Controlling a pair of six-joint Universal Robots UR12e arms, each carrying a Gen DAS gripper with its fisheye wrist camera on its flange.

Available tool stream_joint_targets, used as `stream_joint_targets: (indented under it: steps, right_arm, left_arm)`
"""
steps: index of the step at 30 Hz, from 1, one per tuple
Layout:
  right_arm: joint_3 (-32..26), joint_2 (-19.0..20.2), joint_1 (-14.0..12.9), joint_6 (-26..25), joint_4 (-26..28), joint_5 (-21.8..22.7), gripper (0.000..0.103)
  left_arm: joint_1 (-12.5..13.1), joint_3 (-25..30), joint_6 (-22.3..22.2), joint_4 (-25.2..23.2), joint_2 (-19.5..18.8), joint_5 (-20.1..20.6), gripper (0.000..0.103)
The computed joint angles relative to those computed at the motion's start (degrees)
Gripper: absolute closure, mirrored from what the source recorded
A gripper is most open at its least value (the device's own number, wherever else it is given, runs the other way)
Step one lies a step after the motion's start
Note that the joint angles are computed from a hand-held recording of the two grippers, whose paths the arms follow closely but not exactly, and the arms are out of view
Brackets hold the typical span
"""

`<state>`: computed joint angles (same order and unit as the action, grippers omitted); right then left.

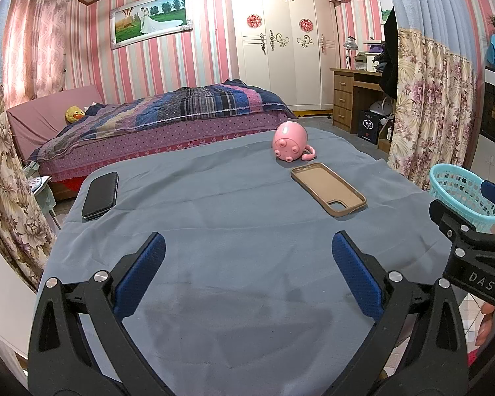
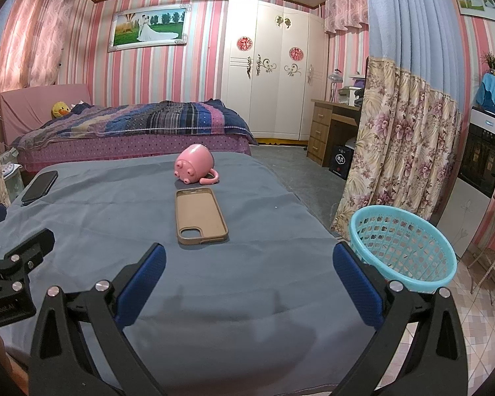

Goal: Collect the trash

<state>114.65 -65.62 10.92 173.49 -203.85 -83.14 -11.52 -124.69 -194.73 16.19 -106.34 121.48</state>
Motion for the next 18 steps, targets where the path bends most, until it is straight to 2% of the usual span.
stream_joint_targets:
  steps: [18]
  right_arm:
    - [-0.1,0.1,-0.3,0.0,0.0,0.2,0.004]
  left_arm:
    - [0.1,0.0,0.1,-0.1,0.0,-0.2,0.005]
